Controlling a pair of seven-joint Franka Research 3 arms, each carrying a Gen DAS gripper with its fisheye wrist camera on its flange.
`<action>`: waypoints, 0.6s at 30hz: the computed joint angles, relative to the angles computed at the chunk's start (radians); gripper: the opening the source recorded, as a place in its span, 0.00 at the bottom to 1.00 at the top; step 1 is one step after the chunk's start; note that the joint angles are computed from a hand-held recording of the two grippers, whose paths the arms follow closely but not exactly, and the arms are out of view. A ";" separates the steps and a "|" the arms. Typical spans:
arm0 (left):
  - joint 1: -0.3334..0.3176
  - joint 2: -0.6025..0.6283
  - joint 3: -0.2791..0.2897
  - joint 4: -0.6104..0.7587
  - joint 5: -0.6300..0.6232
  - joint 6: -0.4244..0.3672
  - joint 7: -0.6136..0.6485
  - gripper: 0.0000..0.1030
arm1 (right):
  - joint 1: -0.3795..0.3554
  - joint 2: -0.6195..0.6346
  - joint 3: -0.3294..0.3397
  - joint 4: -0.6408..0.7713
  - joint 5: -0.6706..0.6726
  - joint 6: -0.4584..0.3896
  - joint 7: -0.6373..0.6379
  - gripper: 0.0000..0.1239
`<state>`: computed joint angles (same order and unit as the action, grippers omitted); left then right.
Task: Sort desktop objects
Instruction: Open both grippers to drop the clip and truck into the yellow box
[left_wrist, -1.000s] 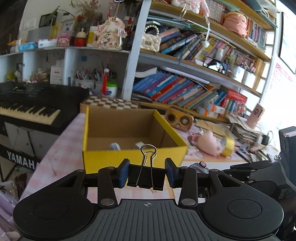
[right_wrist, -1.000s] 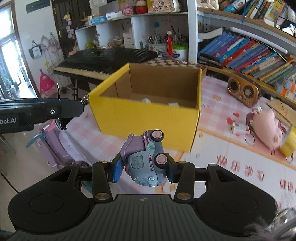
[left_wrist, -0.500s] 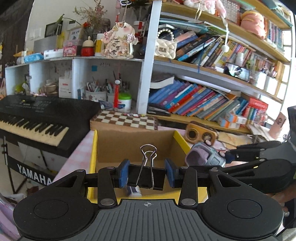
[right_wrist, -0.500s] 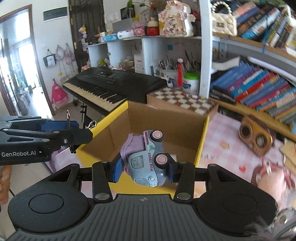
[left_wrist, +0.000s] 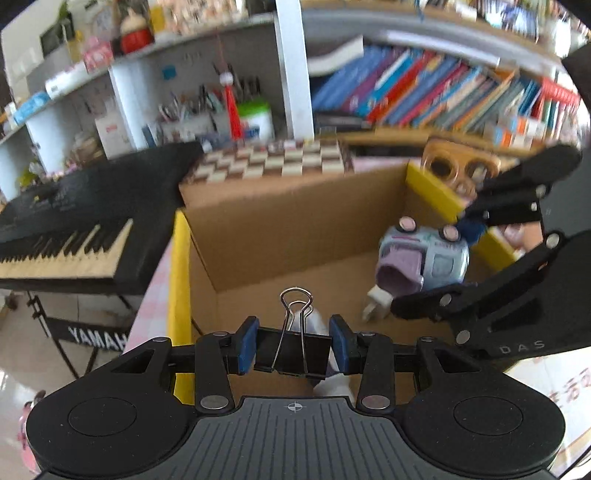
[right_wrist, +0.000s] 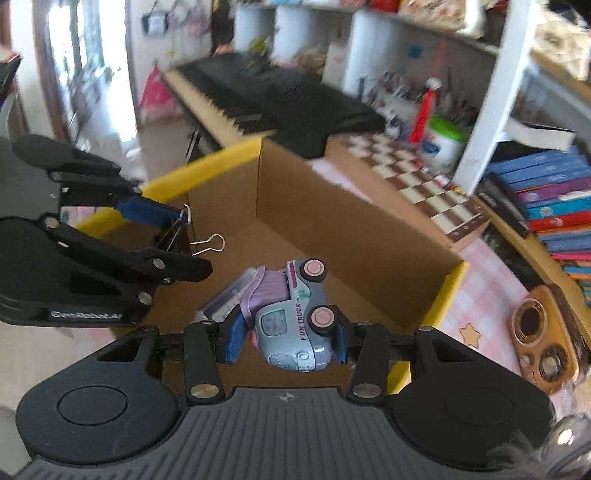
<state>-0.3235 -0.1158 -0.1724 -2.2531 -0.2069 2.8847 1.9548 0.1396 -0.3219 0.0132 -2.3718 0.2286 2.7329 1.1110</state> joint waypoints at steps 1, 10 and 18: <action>0.009 0.012 -0.006 0.014 0.030 -0.021 -0.023 0.38 | 0.004 0.016 -0.006 0.019 -0.007 -0.025 -0.023 0.35; 0.049 0.093 -0.047 0.114 0.204 -0.182 -0.100 0.39 | 0.000 0.156 -0.007 0.170 -0.065 -0.205 -0.146 0.35; 0.056 0.108 -0.061 0.133 0.189 -0.224 -0.089 0.39 | 0.002 0.206 -0.001 0.230 -0.111 -0.315 -0.178 0.35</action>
